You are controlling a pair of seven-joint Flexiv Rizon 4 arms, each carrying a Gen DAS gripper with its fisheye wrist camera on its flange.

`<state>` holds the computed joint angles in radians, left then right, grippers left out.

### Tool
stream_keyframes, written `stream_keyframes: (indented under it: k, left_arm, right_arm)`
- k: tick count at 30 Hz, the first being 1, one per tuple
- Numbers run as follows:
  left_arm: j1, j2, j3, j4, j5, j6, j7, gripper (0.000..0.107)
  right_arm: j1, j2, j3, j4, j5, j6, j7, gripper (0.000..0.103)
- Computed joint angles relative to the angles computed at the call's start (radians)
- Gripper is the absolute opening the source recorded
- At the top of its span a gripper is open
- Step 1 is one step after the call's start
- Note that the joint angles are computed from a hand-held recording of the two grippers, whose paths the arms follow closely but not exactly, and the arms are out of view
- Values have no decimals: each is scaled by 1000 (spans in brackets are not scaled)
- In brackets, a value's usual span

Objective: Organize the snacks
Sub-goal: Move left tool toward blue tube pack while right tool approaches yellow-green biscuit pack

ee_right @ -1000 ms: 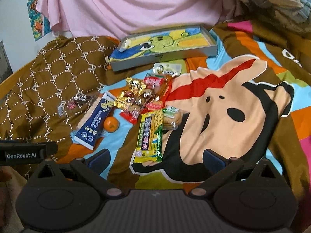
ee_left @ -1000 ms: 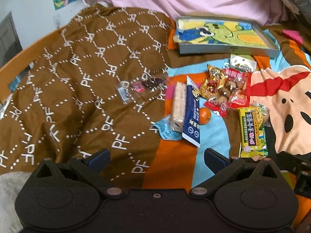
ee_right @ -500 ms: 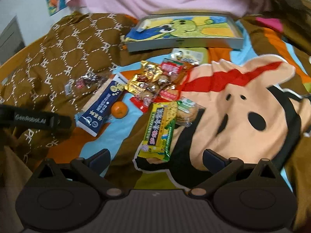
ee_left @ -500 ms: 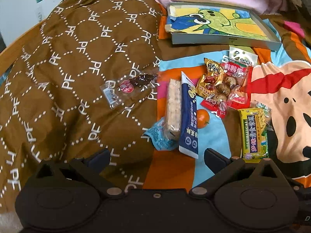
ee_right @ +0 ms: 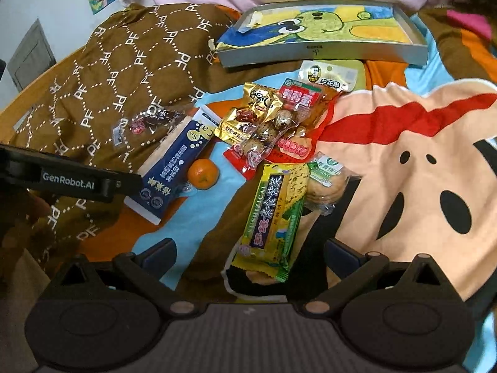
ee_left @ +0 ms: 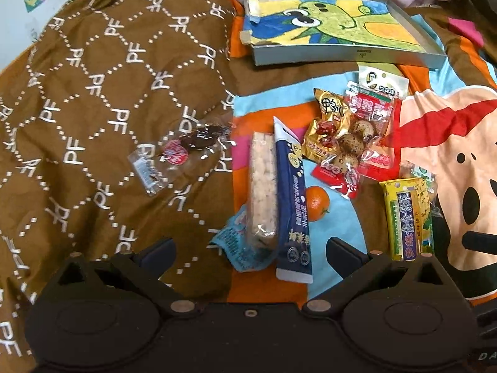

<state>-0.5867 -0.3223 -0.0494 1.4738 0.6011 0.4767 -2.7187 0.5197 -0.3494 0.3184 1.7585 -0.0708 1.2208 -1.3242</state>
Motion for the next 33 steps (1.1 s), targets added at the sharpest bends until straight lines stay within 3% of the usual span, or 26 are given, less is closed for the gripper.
stream_keyframes:
  k: [5,9,13,20,26,29,33]
  left_arm:
    - [25,-15,4,12,-39,45,4,102]
    - [50,5,17,70,-89,134,-48,102]
    - [48,24,28,92,-58,168,-137,102]
    - [80,25,16,130,-105,271,-118,95]
    - [71,40,31,145,-58,342,-171,93]
    - [82,30,25,135,-53,372,-120,93]
    - [125,9,8,142,-136,443,39,93]
  right_arm:
    - [20,-24,-28,-14,-32,13,55,103]
    - [-11,-49,10,-40,15,25,34,103]
    - [-34,-64,46,-60,67,11,-10,103]
    - [-45,-92,72,-95,139,-7,-46,100]
    - [-53,-94,85,-107,200,-9,-65,98]
    - [-61,-97,93,-116,230,-14,-71,96]
    - [-62,-95,92,-117,254,-10,-72,91]
